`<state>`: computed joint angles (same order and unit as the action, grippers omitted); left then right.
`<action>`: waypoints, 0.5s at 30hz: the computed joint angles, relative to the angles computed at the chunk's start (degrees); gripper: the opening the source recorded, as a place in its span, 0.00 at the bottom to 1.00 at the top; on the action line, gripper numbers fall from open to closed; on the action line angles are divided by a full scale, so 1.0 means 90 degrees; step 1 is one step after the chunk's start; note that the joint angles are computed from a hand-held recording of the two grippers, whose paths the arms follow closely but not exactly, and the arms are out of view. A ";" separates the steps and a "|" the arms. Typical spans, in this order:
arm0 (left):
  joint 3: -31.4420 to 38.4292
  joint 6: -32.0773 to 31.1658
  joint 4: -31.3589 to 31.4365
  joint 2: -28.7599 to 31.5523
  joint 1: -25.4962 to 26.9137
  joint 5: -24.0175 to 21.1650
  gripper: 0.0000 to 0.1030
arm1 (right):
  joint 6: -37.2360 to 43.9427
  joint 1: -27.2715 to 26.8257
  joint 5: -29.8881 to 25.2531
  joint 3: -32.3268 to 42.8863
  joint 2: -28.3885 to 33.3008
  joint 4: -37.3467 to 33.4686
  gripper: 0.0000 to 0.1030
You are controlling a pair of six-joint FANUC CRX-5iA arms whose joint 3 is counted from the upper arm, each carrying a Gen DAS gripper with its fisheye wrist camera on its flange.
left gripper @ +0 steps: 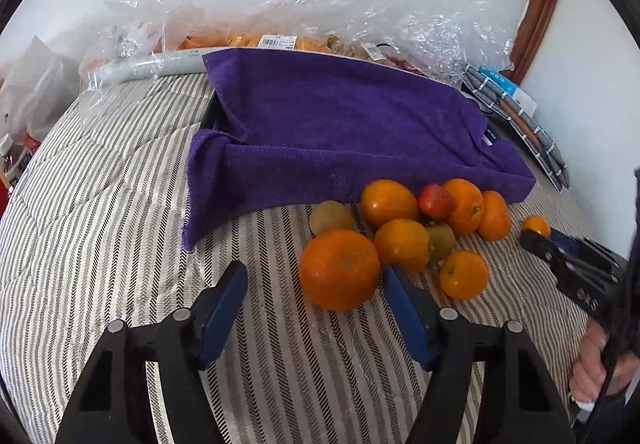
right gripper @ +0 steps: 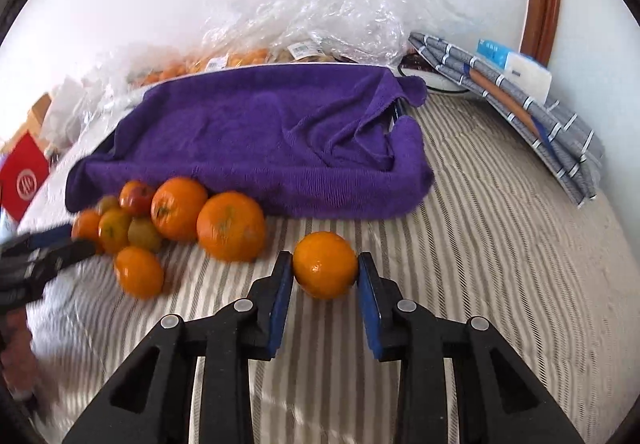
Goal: Organize fruits
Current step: 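Grasp an orange with the right gripper while the left gripper grasps another orange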
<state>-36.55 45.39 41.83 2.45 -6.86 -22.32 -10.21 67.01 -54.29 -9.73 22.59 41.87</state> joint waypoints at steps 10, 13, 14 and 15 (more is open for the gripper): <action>-0.0318 -0.0954 0.1193 -0.0058 -0.0061 0.0025 0.37 | -0.0376 0.0102 0.0171 -0.0293 -0.0207 0.0096 0.31; -0.0357 -0.0839 0.1069 -0.0240 0.0081 -0.0128 0.37 | -0.0644 0.0159 0.0080 -0.0386 -0.0253 0.0316 0.31; -0.0365 -0.0815 0.1018 -0.0307 0.0130 -0.0158 0.37 | -0.0665 0.0186 -0.0009 -0.0360 -0.0241 0.0327 0.31; -0.0357 -0.0759 0.0944 -0.0377 0.0173 -0.0172 0.37 | -0.0671 0.0223 -0.0104 -0.0323 -0.0237 0.0315 0.31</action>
<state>-39.77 38.56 50.32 -0.94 -5.29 -23.88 -16.25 69.01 -55.22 -12.63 20.45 44.70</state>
